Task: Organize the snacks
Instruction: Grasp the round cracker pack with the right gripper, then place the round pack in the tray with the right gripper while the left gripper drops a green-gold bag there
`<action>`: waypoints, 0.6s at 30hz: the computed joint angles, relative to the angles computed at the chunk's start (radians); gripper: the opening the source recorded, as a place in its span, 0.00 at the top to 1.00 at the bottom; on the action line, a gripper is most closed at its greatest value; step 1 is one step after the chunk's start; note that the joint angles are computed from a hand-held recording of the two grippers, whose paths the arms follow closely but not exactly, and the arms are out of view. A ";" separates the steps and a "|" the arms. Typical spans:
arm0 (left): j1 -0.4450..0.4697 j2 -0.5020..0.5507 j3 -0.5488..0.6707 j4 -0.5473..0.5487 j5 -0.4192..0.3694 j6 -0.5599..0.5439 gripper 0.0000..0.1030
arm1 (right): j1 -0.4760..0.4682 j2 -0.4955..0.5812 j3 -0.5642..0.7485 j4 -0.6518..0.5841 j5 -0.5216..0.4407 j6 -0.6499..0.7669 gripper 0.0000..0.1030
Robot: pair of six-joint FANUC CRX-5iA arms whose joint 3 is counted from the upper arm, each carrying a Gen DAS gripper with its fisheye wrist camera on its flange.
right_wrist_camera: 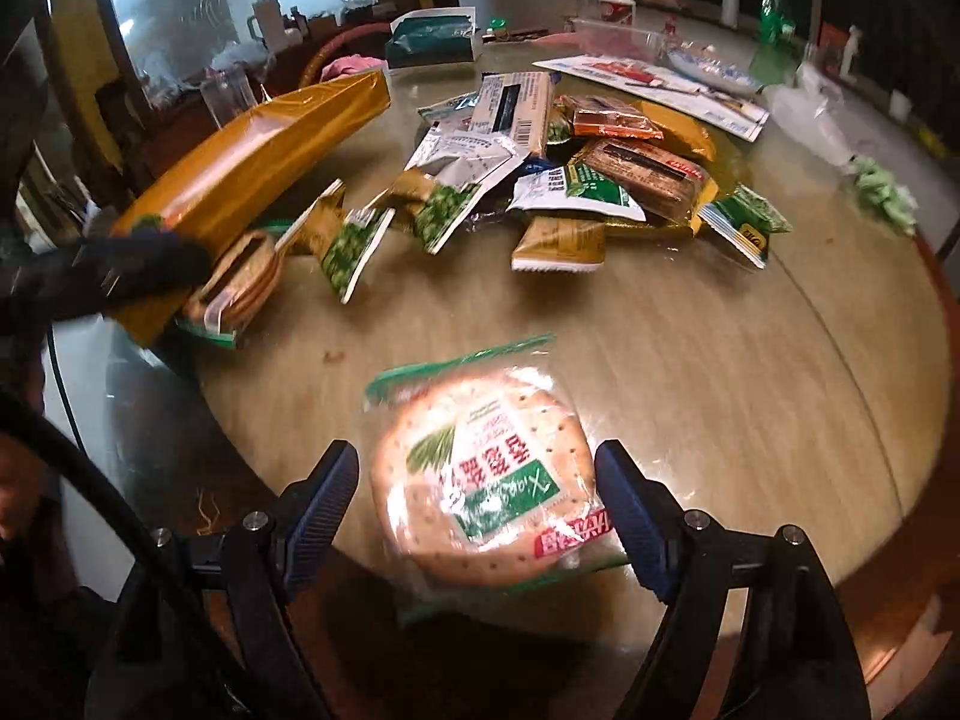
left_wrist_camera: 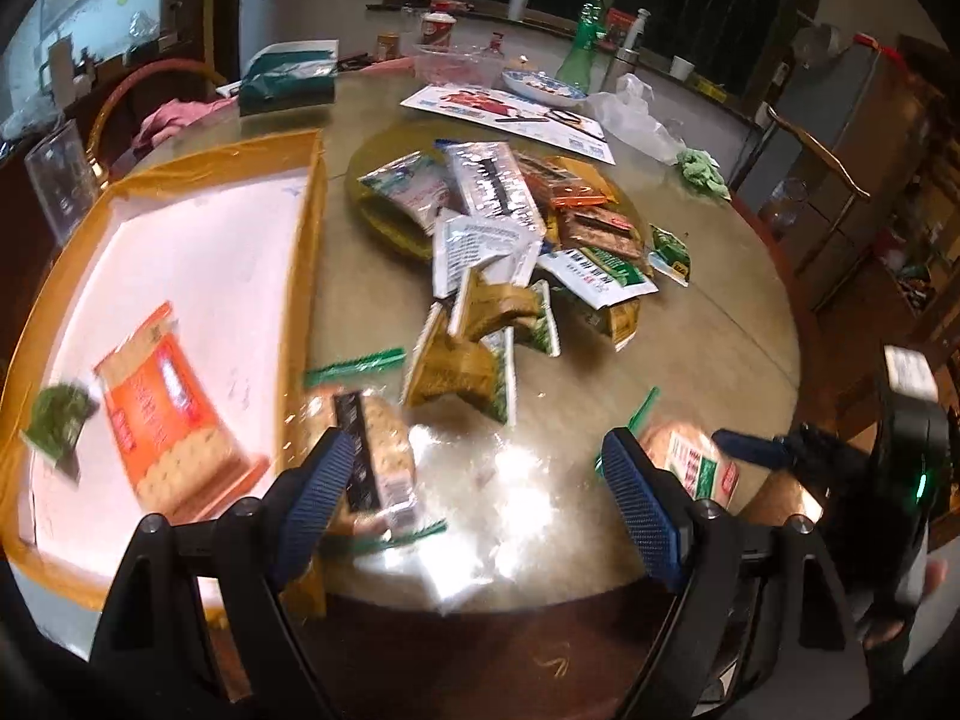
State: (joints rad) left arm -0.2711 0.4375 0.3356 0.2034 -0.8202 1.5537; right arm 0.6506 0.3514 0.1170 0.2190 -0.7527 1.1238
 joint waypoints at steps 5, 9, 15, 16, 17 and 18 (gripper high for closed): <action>-0.010 0.107 0.152 0.006 -0.099 0.011 0.17 | 0.009 -0.004 -0.048 0.088 0.036 -0.107 0.25; -0.013 0.191 0.286 -0.013 -0.212 0.125 0.19 | 0.013 -0.030 -0.104 0.151 0.054 -0.185 0.26; -0.072 0.299 0.499 -0.224 -0.309 0.231 0.20 | 0.001 -0.049 -0.135 0.170 0.067 -0.230 0.26; -0.091 0.331 0.562 -0.286 -0.353 0.231 0.23 | -0.002 -0.051 -0.139 0.165 0.074 -0.225 0.26; -0.100 0.355 0.605 -0.313 -0.389 0.218 0.36 | -0.006 -0.054 -0.143 0.162 0.083 -0.223 0.26; -0.110 0.369 0.630 -0.340 -0.415 0.202 0.42 | -0.008 -0.058 -0.148 0.160 0.087 -0.223 0.26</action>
State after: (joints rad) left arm -0.3806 0.8068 0.9660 -0.1369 -1.2355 1.7555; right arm 0.6429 0.2932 -0.0314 0.3795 -0.6658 0.9007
